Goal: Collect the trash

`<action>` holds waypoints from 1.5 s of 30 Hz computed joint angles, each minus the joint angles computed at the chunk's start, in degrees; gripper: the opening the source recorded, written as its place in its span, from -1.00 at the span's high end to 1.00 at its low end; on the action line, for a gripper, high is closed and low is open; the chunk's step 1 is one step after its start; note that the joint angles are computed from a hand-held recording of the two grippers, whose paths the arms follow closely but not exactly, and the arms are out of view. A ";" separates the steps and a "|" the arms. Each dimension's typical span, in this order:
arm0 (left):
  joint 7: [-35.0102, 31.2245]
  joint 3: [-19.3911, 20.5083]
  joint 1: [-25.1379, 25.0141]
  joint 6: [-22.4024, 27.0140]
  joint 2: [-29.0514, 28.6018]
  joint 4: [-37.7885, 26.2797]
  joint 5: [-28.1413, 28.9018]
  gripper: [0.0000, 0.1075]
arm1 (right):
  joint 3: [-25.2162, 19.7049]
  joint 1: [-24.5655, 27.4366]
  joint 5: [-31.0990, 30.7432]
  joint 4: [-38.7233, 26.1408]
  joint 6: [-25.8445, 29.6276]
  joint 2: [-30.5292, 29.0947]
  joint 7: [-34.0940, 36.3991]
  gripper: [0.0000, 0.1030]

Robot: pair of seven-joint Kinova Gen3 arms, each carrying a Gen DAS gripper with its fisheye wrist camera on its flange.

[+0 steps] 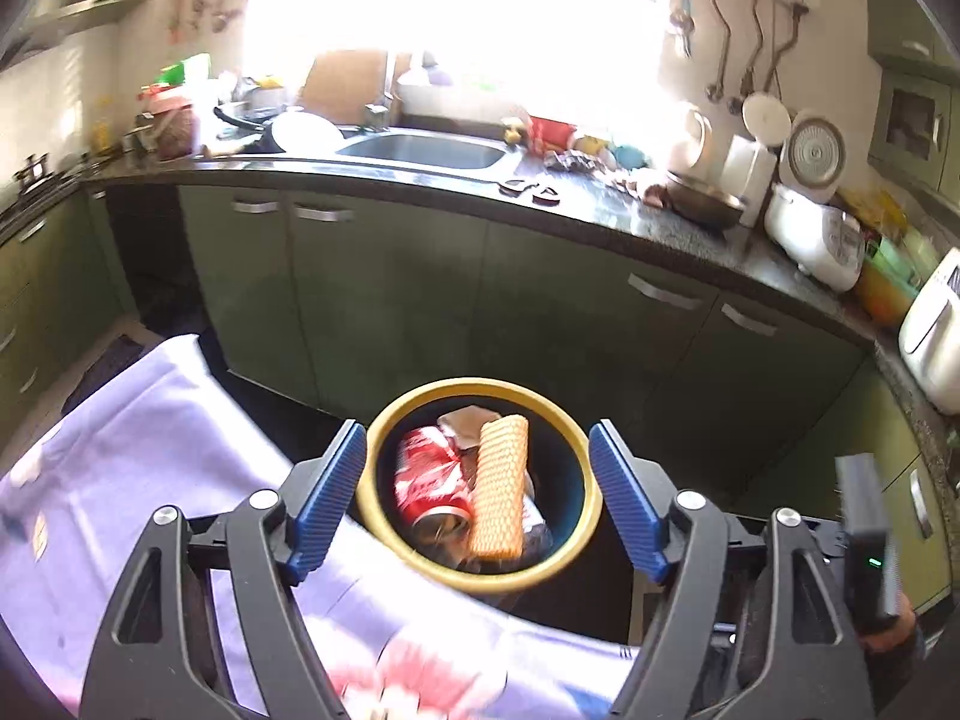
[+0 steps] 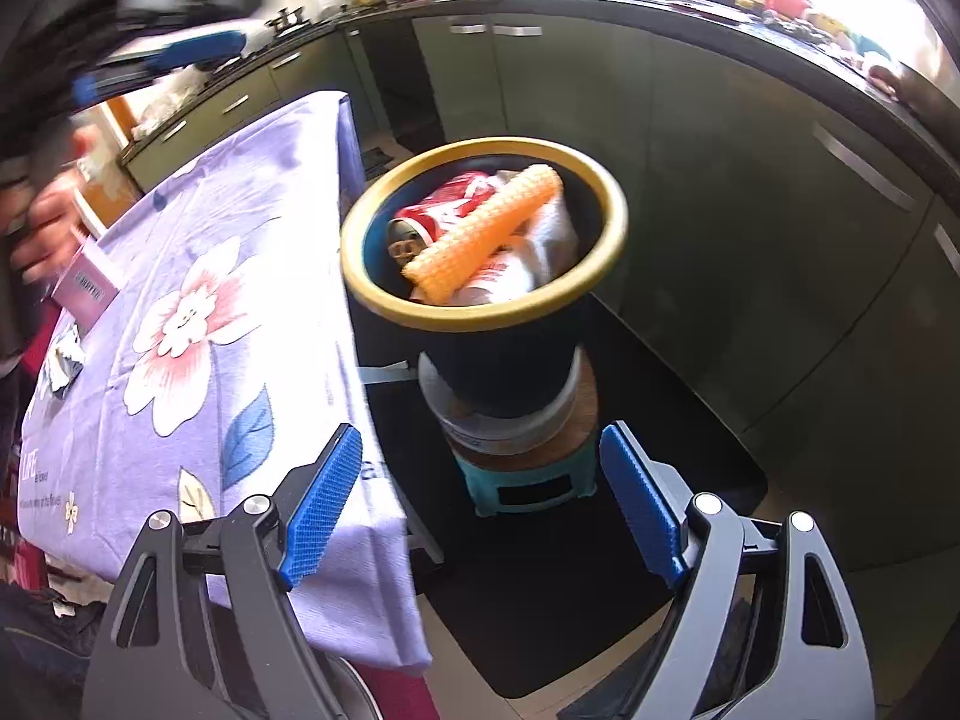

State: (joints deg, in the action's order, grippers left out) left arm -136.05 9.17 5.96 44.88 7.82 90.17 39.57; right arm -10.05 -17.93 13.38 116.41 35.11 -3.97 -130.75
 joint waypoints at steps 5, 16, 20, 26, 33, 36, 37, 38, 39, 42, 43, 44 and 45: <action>-9.69 -8.14 -5.94 4.10 -11.02 9.90 9.63 -0.57 | -1.46 -3.19 0.52 -5.15 -0.18 3.95 2.88 -0.57; -21.28 -32.71 -17.17 10.81 -24.64 21.50 12.51 -0.79 | -2.29 -14.57 -0.55 -26.15 1.63 18.96 14.92 -0.68; -22.50 -38.10 -21.94 12.01 -25.62 21.70 10.80 -0.79 | -2.46 -17.88 -2.12 -36.77 2.79 26.11 21.27 -0.73; -24.70 -40.71 -23.68 8.84 -27.42 22.70 7.70 -0.79 | -0.34 -23.43 -4.82 -52.69 2.62 35.98 28.50 -0.90; -26.99 -43.33 -23.67 12.12 -25.80 22.26 8.54 -0.79 | 5.60 -29.56 -4.42 -71.27 10.39 47.14 29.22 -0.91; -27.98 -43.35 -24.61 13.31 -25.05 22.38 9.25 -0.79 | 6.49 -29.74 -5.61 -79.24 16.37 51.43 29.45 -0.91; -28.36 -43.45 -25.02 13.95 -24.63 22.34 9.45 -0.79 | 6.88 -29.87 -5.97 -81.89 18.37 52.92 29.49 -0.91; -28.74 -43.43 -25.56 14.47 -24.25 22.37 9.69 -0.79 | 7.08 -29.88 -6.44 -84.55 20.22 54.41 29.83 -0.91; -29.05 -43.28 -26.20 14.93 -24.05 22.50 9.87 -0.79 | 7.04 -29.73 -7.06 -87.20 21.95 55.85 30.59 -0.91; -30.12 -42.47 -28.02 16.13 -23.18 22.59 10.53 -0.79 | 7.95 -30.14 -7.61 -92.68 25.96 58.71 31.35 -0.91; -30.48 -42.18 -28.65 16.37 -23.04 22.68 10.76 -0.79 | 8.13 -30.17 -7.79 -92.60 25.88 58.69 31.39 -0.91; -30.91 -42.07 -29.21 16.81 -22.81 22.67 11.07 -0.79 | 8.19 -30.20 -7.96 -93.28 26.02 59.14 31.81 -0.91; -31.29 -41.94 -29.78 17.27 -22.62 22.70 11.36 -0.79 | 8.39 -30.30 -8.02 -94.02 26.35 59.57 32.02 -0.88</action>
